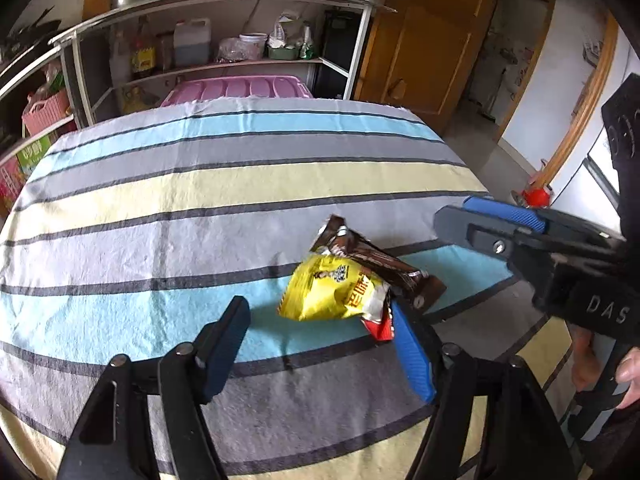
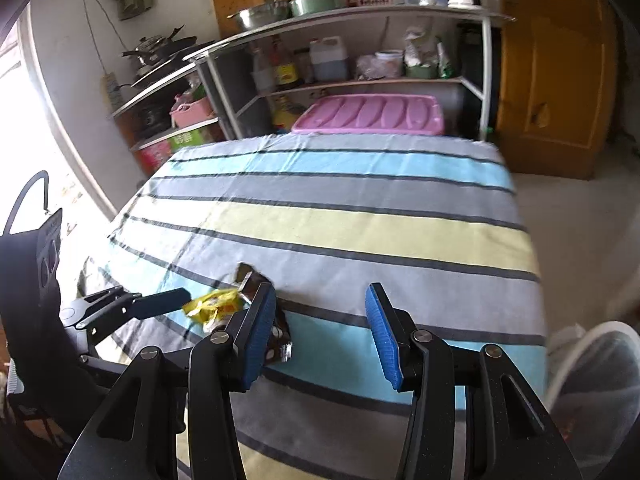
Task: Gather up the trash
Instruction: 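Grasp the yellow snack packet with the left tool while the right tool grasps the brown chocolate wrapper, then carry the yellow packet and brown wrapper over the white bin with both tools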
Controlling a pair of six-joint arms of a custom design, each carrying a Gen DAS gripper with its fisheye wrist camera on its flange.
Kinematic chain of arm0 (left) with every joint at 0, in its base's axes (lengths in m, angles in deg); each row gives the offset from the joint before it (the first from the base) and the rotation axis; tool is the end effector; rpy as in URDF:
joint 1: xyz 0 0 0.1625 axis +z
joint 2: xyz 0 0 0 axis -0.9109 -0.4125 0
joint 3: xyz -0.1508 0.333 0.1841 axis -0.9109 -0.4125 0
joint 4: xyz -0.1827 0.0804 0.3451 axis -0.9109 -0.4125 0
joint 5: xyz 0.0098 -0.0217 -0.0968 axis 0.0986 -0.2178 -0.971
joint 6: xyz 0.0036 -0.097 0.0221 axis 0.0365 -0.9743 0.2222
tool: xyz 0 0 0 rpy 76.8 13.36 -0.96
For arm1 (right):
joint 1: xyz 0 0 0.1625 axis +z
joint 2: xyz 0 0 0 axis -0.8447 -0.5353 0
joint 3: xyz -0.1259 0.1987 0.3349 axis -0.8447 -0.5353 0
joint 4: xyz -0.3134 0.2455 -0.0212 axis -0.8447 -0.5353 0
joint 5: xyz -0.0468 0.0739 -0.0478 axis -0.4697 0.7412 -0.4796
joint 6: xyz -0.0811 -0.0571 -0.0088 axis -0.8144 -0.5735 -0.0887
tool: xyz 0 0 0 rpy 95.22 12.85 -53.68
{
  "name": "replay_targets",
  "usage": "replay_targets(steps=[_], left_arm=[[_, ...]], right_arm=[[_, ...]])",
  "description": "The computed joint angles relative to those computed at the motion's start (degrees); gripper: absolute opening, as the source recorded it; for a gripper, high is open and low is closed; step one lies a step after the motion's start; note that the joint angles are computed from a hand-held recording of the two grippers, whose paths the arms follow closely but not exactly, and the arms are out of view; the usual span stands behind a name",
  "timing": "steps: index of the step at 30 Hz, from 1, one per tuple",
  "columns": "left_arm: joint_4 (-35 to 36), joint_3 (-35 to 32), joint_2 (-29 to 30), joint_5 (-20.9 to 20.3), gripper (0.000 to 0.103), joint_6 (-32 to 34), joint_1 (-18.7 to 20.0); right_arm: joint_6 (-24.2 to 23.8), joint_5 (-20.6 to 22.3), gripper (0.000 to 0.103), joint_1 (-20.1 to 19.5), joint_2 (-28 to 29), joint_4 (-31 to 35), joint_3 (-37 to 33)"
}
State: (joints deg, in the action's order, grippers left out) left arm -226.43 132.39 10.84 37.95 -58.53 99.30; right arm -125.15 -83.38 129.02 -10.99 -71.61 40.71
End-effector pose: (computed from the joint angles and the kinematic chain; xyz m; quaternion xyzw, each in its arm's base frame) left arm -0.3419 -0.4910 -0.1731 -0.0688 0.8557 -0.3886 0.3349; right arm -0.0646 -0.6137 0.2576 0.4839 -0.8675 0.0827 0.0805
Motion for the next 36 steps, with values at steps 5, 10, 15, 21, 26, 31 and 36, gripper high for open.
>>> replay_targets(steps=[5, 10, 15, 21, 26, 31, 36], left_arm=[[2.4, 1.2, -1.2, 0.3, 0.05, -1.3, 0.1], [1.2, 3.1, -2.3, 0.5, 0.045, -2.0, 0.2], [-1.8, 5.0, -3.0, 0.3, 0.045, -2.2, -0.1], [-8.1, 6.8, -3.3, 0.5, 0.064, -0.9, -0.4], [-6.2, 4.7, -3.0, 1.2, 0.068, -1.5, 0.7], [-2.5, 1.9, -2.4, 2.0, 0.067, -2.6, 2.6], [0.8, 0.4, -2.0, 2.3, 0.047, -2.8, 2.9]], right_arm=[[0.1, -1.3, 0.048, 0.5, 1.5, 3.3, -1.0], [0.5, -2.3, 0.048, 0.4, 2.5, 6.4, -2.1], [-2.0, -4.7, 0.047, 0.7, 2.5, 3.0, -0.1], [-4.3, -5.9, 0.021, 0.6, 2.4, -1.3, 1.7], [-4.5, -5.6, 0.02, 0.4, 2.5, -4.4, 2.0], [-3.7, -5.3, 0.02, 0.2, 2.6, -4.2, 1.6], [-3.4, -5.0, 0.02, 0.2, 2.6, -4.1, 1.5]])
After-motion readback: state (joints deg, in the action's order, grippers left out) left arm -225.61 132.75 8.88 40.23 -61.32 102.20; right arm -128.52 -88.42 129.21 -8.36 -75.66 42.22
